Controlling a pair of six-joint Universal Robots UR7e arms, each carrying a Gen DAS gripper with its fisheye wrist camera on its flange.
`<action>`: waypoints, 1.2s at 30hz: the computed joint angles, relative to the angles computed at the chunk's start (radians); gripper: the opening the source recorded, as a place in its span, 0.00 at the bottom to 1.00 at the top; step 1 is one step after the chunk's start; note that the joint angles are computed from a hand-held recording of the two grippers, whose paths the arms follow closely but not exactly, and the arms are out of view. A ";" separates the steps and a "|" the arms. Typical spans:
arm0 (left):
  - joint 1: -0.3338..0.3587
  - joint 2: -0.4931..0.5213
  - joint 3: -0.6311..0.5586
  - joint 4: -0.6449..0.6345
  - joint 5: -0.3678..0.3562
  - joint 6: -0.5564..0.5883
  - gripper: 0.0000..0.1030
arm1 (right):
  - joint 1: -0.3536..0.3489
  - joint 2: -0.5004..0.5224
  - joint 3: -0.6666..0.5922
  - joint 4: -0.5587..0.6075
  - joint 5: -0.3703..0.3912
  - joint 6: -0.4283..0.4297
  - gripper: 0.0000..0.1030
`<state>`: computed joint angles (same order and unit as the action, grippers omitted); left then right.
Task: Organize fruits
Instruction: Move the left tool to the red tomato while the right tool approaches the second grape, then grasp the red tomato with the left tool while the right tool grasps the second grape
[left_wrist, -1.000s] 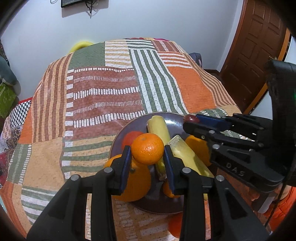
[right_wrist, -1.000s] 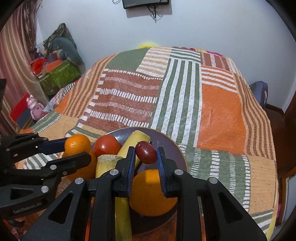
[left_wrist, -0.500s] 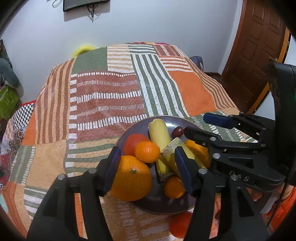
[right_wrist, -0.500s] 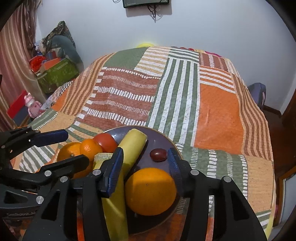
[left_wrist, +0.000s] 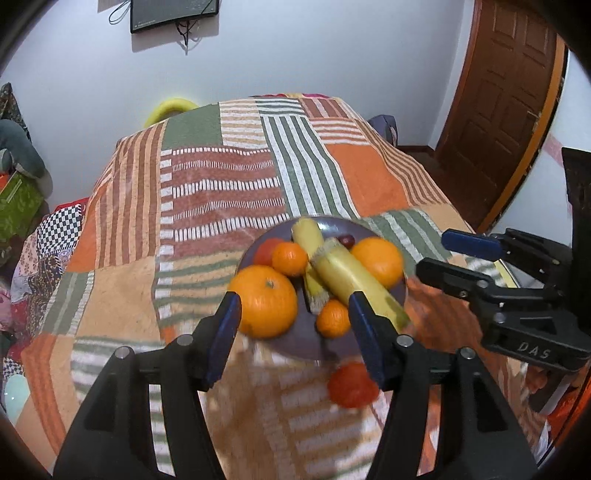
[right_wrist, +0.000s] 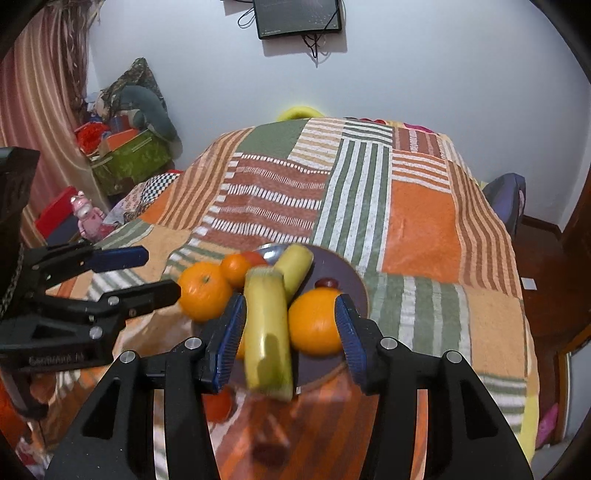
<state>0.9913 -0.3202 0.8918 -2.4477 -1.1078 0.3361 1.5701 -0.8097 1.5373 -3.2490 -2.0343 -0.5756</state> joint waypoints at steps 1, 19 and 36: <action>-0.001 -0.012 0.023 -0.003 0.000 -0.001 0.58 | 0.000 -0.007 0.017 -0.009 -0.005 -0.002 0.45; 0.014 -0.060 0.225 0.053 -0.035 -0.057 0.58 | -0.035 -0.024 0.178 0.006 -0.064 0.079 0.49; 0.030 0.014 0.124 0.096 -0.054 -0.061 0.45 | -0.064 -0.019 0.172 0.028 -0.010 0.082 0.28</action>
<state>1.0210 -0.3061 1.0155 -2.3518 -1.1620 0.2749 1.5063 -0.8283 1.7092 -3.2207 -2.0447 -0.4934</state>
